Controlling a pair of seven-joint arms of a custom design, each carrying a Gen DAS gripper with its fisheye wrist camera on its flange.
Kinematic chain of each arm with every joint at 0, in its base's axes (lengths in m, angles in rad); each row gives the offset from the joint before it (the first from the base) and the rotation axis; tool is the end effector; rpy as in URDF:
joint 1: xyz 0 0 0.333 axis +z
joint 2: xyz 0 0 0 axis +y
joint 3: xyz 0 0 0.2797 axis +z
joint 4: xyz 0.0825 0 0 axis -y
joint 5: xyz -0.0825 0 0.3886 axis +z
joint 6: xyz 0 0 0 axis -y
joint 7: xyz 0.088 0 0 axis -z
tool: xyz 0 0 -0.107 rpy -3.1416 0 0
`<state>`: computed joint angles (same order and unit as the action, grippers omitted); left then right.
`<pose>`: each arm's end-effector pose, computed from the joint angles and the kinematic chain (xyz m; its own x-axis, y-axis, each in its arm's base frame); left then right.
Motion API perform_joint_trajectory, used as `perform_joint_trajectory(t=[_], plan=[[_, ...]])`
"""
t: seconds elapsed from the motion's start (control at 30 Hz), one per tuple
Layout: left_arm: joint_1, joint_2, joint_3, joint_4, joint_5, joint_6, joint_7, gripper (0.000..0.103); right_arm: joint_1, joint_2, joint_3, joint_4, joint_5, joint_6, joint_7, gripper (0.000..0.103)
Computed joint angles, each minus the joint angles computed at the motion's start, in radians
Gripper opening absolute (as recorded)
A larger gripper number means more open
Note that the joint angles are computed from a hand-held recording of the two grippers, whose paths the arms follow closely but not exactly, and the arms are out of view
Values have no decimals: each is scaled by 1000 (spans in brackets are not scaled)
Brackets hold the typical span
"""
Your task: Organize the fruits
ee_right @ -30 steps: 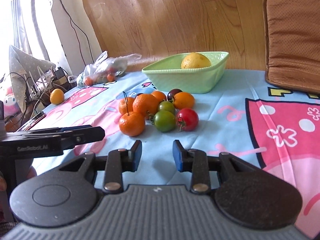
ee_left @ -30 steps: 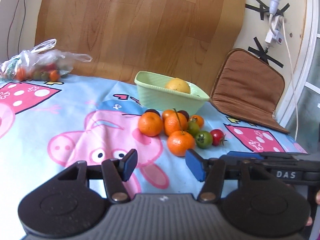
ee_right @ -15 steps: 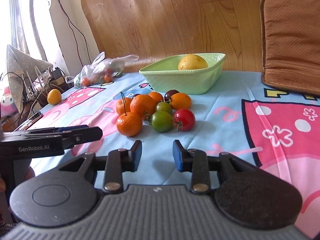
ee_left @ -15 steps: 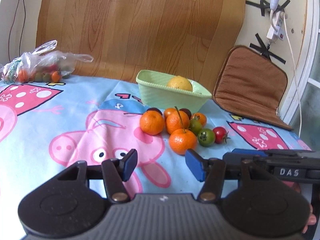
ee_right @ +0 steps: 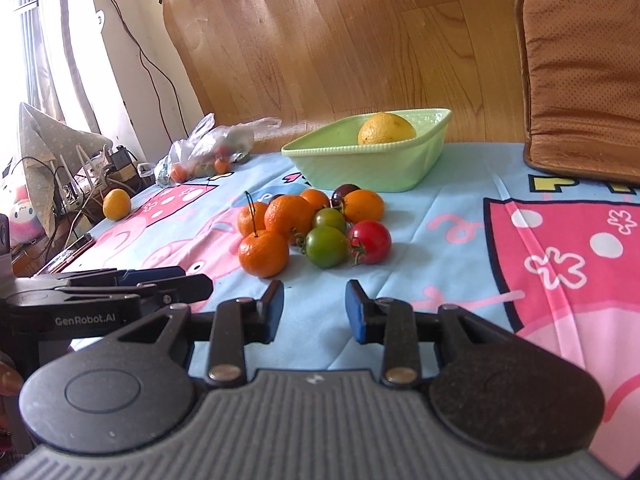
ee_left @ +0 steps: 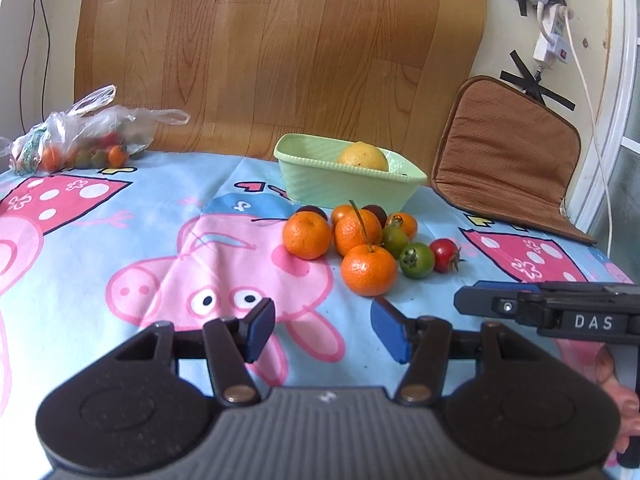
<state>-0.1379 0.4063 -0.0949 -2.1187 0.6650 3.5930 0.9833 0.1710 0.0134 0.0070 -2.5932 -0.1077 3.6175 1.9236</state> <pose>0.5601 -0.2092 0.3019 -0.4465 -0.8798 0.1628 -0.5359 0.1173 -0.8361 0.4819 0.1006 0.3367 0.0773 -0.9676 -0.2405 -0.5628 0.1568 -0.8116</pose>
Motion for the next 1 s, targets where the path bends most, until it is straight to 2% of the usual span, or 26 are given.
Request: perform_joint_trajectory(t=[0.33,0.57,0.73,1.0], plan=[[37,12,-22,15,61,18,-46,54,3,-2,1,-2,12,-1,-5,37],[39,18,-20,20,85,33,-59,55,3,-1,2,1,13,-7,-10,37],[34,20,-13,18,85,53,-55,56,4,2,0,4,17,-8,-15,37],[62,34,-24,28,143,100,-96,58,8,2,1,2,37,-8,-34,37]])
